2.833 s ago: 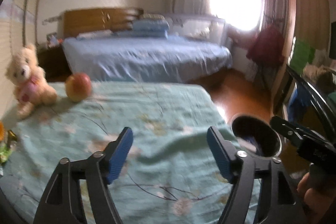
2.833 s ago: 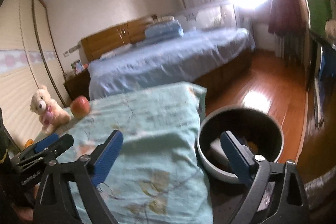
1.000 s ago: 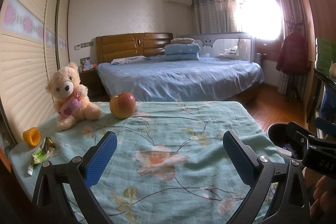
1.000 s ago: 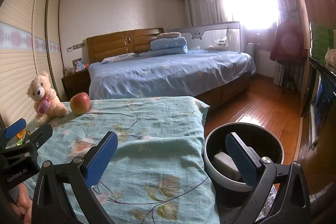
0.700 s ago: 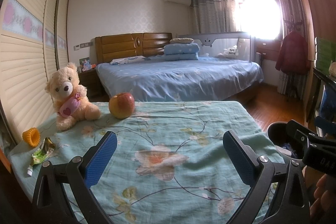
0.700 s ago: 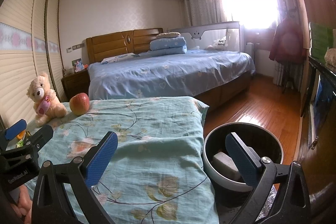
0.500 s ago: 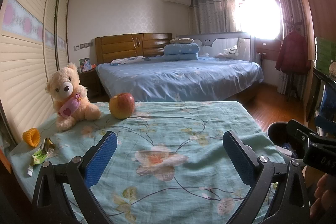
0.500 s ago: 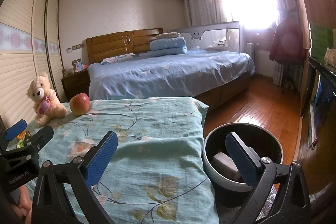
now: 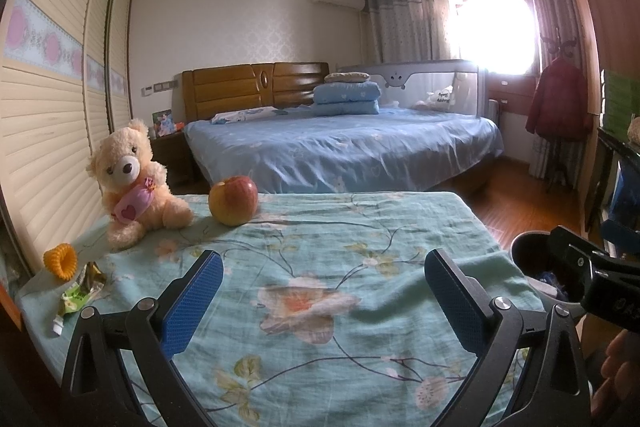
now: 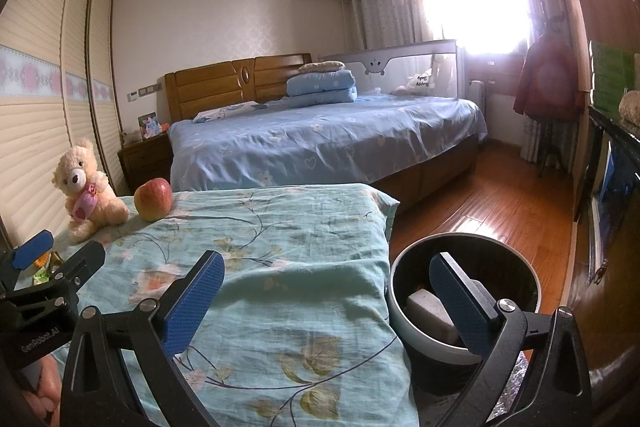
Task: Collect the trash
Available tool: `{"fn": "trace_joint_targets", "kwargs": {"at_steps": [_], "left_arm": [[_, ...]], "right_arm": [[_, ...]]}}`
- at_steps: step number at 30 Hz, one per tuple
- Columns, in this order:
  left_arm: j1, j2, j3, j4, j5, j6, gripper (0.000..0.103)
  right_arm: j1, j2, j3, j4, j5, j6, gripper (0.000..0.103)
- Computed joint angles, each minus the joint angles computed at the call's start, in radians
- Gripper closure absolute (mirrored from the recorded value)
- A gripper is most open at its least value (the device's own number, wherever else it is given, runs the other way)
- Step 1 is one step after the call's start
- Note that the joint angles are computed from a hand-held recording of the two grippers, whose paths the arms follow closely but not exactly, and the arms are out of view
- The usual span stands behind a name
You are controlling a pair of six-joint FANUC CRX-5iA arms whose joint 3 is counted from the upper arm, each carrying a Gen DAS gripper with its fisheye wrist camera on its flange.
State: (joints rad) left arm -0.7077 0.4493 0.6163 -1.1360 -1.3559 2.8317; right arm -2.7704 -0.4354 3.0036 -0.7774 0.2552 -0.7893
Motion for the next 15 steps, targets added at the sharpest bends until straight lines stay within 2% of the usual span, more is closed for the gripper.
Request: {"fn": "trace_joint_targets", "kwargs": {"at_steps": [15], "left_arm": [[-0.004,-0.002,-0.005,-0.005,0.004,0.001,0.001]], "right_arm": [[0.005,0.003,-0.001,0.007,-0.001,-0.011,0.000]]}}
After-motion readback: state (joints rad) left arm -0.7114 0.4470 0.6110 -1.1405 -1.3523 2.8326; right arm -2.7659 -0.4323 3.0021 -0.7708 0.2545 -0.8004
